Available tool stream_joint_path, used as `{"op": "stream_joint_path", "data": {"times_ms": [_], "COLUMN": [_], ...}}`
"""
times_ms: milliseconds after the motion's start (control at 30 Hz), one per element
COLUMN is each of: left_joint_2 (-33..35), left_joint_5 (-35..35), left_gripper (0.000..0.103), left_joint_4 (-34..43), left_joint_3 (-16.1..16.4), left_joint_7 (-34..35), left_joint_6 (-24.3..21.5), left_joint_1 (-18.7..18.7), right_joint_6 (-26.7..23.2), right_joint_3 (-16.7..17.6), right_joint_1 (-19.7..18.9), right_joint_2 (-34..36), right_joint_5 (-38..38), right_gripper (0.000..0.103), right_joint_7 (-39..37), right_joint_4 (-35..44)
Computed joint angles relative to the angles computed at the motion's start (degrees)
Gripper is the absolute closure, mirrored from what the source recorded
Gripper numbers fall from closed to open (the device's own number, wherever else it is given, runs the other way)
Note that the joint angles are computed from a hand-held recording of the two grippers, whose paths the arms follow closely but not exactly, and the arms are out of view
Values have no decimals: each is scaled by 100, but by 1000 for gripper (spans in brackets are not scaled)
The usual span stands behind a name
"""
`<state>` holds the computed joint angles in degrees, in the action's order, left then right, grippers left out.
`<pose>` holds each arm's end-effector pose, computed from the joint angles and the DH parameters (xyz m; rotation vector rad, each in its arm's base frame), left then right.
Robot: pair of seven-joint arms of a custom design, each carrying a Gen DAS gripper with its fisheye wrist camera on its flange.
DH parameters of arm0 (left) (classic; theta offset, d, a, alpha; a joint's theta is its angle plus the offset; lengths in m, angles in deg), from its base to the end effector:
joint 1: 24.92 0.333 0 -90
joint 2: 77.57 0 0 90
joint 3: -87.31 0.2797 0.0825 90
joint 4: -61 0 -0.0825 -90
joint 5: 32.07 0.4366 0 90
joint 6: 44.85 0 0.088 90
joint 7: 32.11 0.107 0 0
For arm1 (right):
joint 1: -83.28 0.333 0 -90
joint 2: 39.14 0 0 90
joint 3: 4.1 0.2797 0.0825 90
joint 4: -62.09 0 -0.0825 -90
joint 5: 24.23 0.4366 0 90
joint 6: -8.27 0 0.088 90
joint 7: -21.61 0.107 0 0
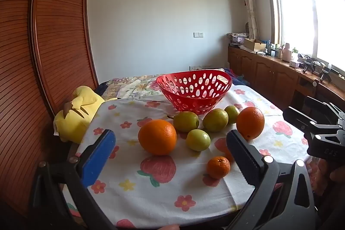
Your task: Organize fruits
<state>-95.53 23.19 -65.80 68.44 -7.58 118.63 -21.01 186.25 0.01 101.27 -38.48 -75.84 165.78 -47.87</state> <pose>0.5333 -0.2008 0.5351 -1.5546 1.5049 -0.8865 0.5727 0.3035 0.5454 -1.6500 1.1895 -0.7651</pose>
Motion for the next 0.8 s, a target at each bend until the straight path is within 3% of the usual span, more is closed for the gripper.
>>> {"op": "stream_joint_path", "data": {"times_ms": [433,600,800], "left_joint_2": [-97,-114,-163], "left_joint_5": [192,192,154], "left_gripper": [0,0,0], "left_joint_4": [-34,-48,-74], "left_joint_3": [8,-38,-59], "left_joint_7": [-215,-233,-212], "left_joint_6": [43,87,130], "left_joint_1": [-9,56,106], "right_joint_6": [-15,6,8], "right_joint_3": [-35,-23,-9], "right_joint_1": [33,5,-12], "right_joint_2": [38,6,-45], "right_joint_5": [-426,-108,-316], "right_gripper": [0,0,0], "right_joint_7": [413,104,295], "right_joint_4": [72,17,-16]}}
